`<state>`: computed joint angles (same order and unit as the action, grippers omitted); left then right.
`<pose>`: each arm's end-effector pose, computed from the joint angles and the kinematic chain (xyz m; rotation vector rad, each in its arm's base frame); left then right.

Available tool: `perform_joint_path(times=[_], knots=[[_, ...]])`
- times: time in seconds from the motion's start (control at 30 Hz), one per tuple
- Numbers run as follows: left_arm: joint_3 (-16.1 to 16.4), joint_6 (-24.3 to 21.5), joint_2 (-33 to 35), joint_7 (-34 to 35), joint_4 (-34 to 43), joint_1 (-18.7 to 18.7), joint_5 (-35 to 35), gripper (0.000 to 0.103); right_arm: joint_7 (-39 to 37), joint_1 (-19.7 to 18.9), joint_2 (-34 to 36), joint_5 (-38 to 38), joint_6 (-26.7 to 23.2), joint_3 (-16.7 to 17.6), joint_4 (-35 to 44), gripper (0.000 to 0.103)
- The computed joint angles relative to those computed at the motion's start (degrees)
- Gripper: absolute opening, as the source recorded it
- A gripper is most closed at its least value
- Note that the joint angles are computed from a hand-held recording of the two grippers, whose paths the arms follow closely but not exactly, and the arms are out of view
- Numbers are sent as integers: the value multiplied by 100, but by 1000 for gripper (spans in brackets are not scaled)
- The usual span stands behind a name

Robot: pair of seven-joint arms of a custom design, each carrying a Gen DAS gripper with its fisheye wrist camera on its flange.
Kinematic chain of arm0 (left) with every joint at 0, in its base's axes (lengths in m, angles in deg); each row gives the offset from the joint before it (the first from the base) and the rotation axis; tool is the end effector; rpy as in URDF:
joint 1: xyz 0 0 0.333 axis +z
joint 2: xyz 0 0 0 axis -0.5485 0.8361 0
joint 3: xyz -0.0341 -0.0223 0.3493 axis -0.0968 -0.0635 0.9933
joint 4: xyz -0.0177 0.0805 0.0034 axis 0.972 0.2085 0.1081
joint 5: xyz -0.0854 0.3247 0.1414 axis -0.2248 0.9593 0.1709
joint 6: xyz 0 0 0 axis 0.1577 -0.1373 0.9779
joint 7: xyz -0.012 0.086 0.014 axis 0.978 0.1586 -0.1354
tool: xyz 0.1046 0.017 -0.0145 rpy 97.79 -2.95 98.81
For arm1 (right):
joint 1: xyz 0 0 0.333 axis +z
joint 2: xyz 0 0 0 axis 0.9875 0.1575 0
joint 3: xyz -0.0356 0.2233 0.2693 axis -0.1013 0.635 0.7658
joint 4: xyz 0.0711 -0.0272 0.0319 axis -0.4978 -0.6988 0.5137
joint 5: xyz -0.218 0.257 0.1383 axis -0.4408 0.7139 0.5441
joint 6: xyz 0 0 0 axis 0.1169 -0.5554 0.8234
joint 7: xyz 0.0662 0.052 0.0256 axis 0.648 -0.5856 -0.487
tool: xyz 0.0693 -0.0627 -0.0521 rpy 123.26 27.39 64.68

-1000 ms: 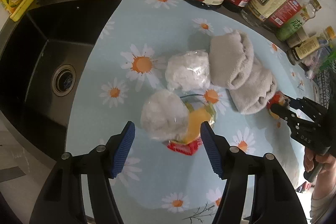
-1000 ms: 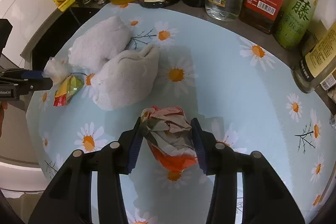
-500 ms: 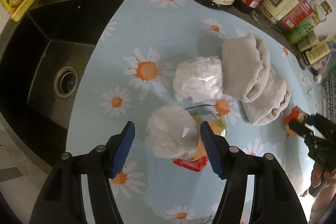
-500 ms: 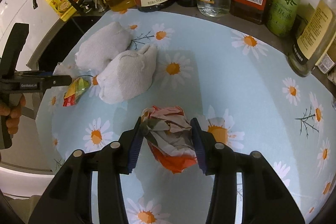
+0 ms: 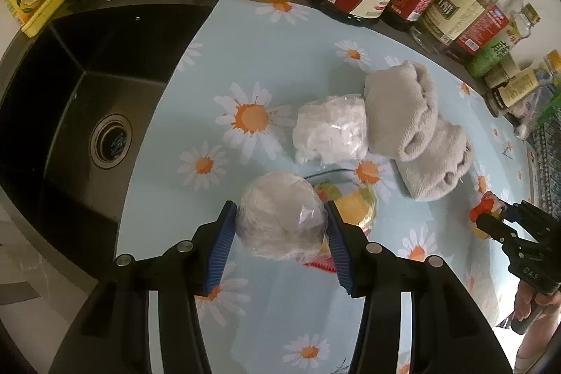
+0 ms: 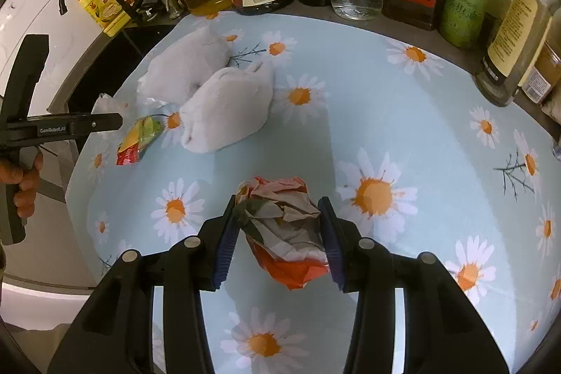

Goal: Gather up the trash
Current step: 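Grasp the plastic-wrapped bundle with the left gripper while the right grasps the orange wrapper, then carry both items down to the bin and open both grippers to drop them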

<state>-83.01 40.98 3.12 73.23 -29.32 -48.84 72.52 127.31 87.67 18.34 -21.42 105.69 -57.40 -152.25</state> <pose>0.4665 -0.2720 0.5794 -2.0698 2.2493 -0.4674 0.4209 0.0289 0.5860 -2.0673 1.7833 0.0590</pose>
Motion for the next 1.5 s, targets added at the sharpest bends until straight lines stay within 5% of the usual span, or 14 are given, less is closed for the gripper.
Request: perform_joint_path(times=[0.67, 1.5], knots=[[352, 227, -1541, 1420, -1299, -37, -1236, 48, 1508, 460, -870, -278, -205, 563, -285, 45], [863, -649, -3405, 2811, -2827, -136, -2124, 48, 3782, 1720, -1651, -148, -129, 1502, -746, 46]])
